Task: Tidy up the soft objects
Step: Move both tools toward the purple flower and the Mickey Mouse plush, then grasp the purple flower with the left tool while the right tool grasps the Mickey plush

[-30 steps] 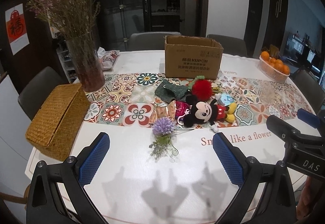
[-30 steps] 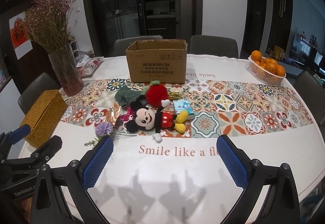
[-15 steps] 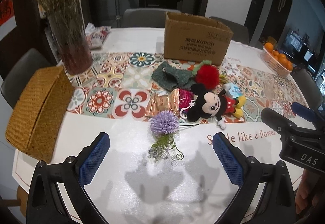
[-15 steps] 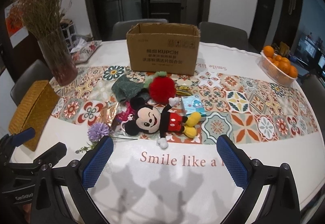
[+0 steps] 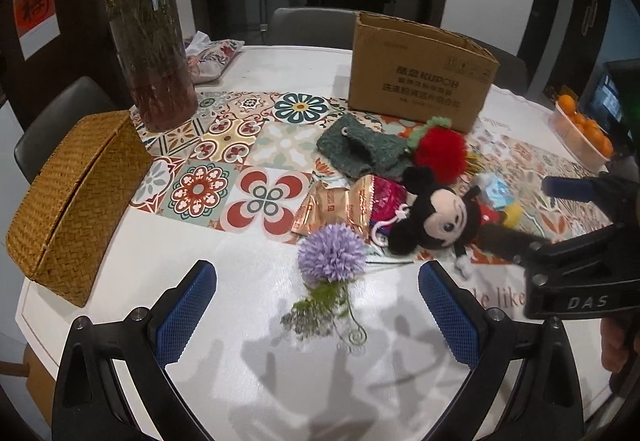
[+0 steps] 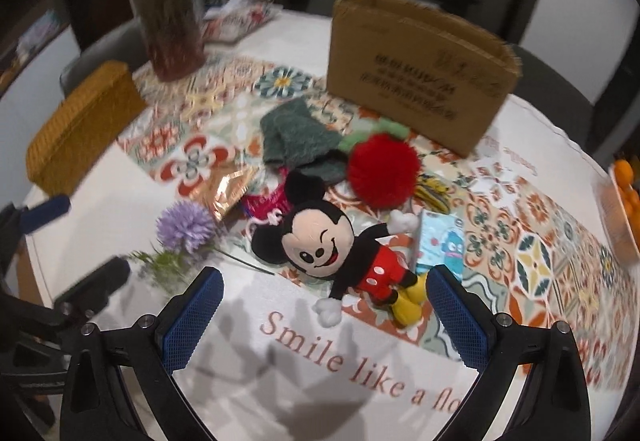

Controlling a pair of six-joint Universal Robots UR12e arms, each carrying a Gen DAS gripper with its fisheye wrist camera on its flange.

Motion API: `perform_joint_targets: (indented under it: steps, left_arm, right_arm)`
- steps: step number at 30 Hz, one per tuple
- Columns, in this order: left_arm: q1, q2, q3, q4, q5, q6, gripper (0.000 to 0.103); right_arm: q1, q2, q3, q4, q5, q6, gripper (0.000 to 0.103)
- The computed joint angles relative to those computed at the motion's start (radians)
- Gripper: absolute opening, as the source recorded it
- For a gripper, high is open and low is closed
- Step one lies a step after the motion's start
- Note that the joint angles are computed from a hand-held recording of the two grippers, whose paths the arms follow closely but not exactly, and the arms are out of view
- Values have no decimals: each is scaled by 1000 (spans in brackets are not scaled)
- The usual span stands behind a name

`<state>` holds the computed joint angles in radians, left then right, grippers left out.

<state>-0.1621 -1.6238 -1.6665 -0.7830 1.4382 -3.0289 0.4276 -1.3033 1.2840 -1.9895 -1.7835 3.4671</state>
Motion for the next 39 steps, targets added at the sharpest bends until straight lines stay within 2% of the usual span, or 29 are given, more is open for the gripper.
perform_joint_targets:
  steps: [3,7,14,20,23,28,30,35,39]
  left_arm:
    - [-4,-17,12,-21,8,-28,103]
    - [-13,-42,28,-54,17,-52,103]
    - [-18,-83,56,-94,18,-83,102]
    - [-18,-116,78,-142,0,-105,91]
    - [-14,-128,88,-170,-24,-113,81]
    - [-10,-140,98,-205,-61,-115,62]
    - [-9,-144,102,-222,-75,-110,56]
    - [1,-140,99,-234,-121,-108,51]
    - [2,-133,98,-235,-122,-89,48]
  right_arm:
    - [-22,19,-19,48,71,-45,102]
    - [-44,51,-60,150,116,-82,102]
    - [-57,88,-94,229,142,-161,102]
    - [-55,101,-88,191,122,-201,99]
    - [-60,110,-89,189,141,-192,97]
    - [-58,105,-68,140,124,-193,93]
    - [-57,102,-60,125,109,-183,86]
    - [-55,91,-38,83,108,-137,79]
    - [-58,65,1,38,140,-76,75]
